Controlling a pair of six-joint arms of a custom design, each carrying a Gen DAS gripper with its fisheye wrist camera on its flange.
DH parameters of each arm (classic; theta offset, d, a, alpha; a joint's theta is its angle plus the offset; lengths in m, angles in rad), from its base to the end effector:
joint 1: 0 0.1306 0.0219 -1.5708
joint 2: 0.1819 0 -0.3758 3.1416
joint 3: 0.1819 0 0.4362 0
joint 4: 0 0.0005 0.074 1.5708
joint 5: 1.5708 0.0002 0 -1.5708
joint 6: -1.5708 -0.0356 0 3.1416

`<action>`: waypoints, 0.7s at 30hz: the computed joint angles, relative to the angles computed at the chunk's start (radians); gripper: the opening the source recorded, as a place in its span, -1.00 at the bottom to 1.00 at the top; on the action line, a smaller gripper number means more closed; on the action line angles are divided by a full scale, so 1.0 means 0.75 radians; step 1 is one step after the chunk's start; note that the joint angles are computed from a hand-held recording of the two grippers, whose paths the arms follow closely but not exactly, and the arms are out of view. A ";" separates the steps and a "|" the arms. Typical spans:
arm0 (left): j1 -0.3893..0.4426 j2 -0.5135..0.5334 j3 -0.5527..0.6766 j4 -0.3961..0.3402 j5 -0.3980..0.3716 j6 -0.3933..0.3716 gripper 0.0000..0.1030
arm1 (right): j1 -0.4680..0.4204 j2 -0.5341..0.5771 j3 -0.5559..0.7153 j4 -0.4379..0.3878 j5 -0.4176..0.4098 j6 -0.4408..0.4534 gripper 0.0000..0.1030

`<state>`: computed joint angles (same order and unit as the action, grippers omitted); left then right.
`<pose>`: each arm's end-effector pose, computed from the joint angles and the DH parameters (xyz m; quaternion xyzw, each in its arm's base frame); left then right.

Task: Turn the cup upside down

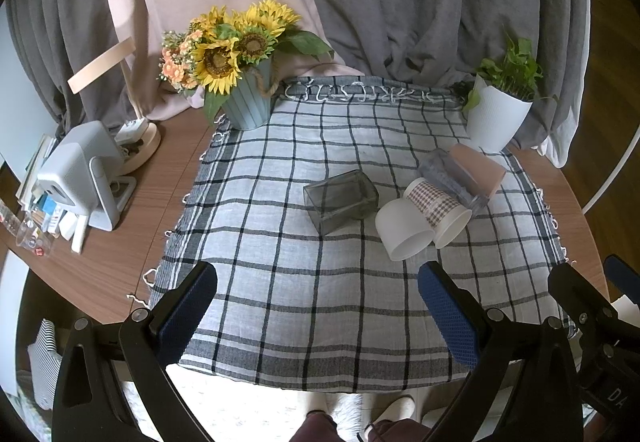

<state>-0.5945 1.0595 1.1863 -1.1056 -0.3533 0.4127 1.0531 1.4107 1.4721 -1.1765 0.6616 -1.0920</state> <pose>0.3320 -0.2102 0.4521 0.0344 0.9424 0.0086 0.3326 0.2719 0.4323 0.4413 0.0913 0.9197 0.0364 0.3800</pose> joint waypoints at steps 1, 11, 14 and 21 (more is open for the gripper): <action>-0.002 -0.002 -0.004 0.001 -0.001 0.000 0.99 | 0.000 0.001 0.001 -0.001 -0.001 0.001 0.87; -0.013 0.002 -0.014 0.007 -0.003 0.007 0.99 | -0.001 0.003 0.003 -0.002 -0.001 0.000 0.87; -0.014 0.002 -0.014 0.004 -0.002 0.010 0.99 | -0.001 0.004 0.003 0.000 -0.001 0.001 0.87; -0.007 0.008 -0.019 0.002 0.007 -0.002 0.99 | -0.005 0.006 0.005 0.005 -0.012 0.004 0.87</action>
<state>-0.6000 1.0656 1.1720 -1.1038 -0.3481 0.4110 1.0491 1.4149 1.4756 -1.1724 0.6523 -1.0892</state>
